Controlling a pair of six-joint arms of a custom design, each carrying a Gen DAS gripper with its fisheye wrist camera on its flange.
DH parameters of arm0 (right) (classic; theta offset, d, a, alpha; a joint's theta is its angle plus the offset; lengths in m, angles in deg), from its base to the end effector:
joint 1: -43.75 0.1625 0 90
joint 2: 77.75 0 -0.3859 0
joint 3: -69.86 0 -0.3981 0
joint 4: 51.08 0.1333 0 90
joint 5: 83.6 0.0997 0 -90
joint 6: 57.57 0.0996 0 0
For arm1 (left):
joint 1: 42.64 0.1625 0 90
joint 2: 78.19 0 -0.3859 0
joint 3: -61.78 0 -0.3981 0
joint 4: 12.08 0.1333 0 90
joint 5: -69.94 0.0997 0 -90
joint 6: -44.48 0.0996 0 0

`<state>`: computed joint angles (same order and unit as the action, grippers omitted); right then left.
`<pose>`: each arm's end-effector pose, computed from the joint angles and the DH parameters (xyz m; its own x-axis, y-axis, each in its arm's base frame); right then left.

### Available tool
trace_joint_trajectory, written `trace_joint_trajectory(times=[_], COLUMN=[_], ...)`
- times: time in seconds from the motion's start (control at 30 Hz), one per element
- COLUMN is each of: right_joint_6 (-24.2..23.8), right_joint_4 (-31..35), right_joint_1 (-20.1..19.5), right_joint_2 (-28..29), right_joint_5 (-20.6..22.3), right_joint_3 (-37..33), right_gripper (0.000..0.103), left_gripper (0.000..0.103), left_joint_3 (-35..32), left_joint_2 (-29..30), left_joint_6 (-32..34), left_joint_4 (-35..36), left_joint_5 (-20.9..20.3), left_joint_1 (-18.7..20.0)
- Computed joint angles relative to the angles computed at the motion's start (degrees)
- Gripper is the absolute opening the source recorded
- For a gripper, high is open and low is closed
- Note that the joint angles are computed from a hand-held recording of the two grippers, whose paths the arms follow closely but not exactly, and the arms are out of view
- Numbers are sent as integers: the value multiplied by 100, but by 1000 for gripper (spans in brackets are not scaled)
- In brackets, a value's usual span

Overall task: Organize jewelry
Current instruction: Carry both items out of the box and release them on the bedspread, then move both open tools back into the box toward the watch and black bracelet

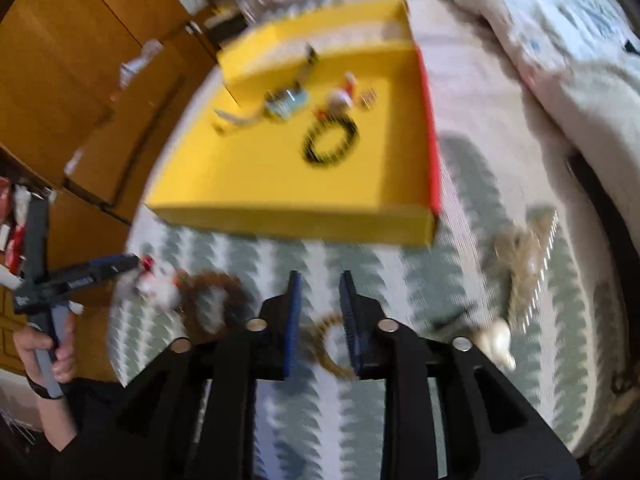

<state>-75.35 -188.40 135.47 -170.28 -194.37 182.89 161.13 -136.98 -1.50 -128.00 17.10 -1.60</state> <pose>0.1125 -0.4837 0.3705 -0.8863 -0.1468 0.4391 -0.3124 0.8897 -0.3330 -0.3095 -0.5260 0.1317 -0.8084 0.0305 -0.5879 0.2136 0.9458 -0.2446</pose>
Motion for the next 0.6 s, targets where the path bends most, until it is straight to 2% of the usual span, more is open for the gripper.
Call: trace_joint_trajectory(times=[0.03, 0.1, 0.17, 0.2, 0.27, 0.33, 0.4, 0.47, 0.6], right_joint_6=[-46, -78, -177, -90, 26, 101, 303, 309, 528], right_joint_4=[-198, -615, -944, -1008, -1055, -1076, -871, -869, -646], right_joint_1=[19, 115, 117, 134, 163, 79, 80, 26, -78], right_joint_2=[41, 211, 393, 565, 934, 1214, 1619, 1831, 2212], right_joint_5=[68, -38, 113, 31, -180, -56, -360, -304, -234], right_joint_3=[5, -29, -95, -208, -490, -707, -1089, -1284, -1760], right_gripper=[43, 57, 60, 63, 64, 64, 64, 64, 64], left_gripper=[64, 64, 67, 71, 71, 71, 71, 71, 71], left_joint_3=[-20, -116, -111, -104, -225, -482, -879, -1284, -1967], left_joint_2=[3, 55, 80, 107, 252, 495, 776, 1049, 1492], left_joint_6=[14, -51, 245, 334, 458, 642, 579, 734, 767], left_joint_4=[24, 61, -338, -484, -661, -798, -628, -681, -652], left_joint_5=[43, 130, 138, 170, 325, 268, 186, -15, -78], left_joint_1=[-12, -51, -106, -122, -112, -21, 110, 243, 425])
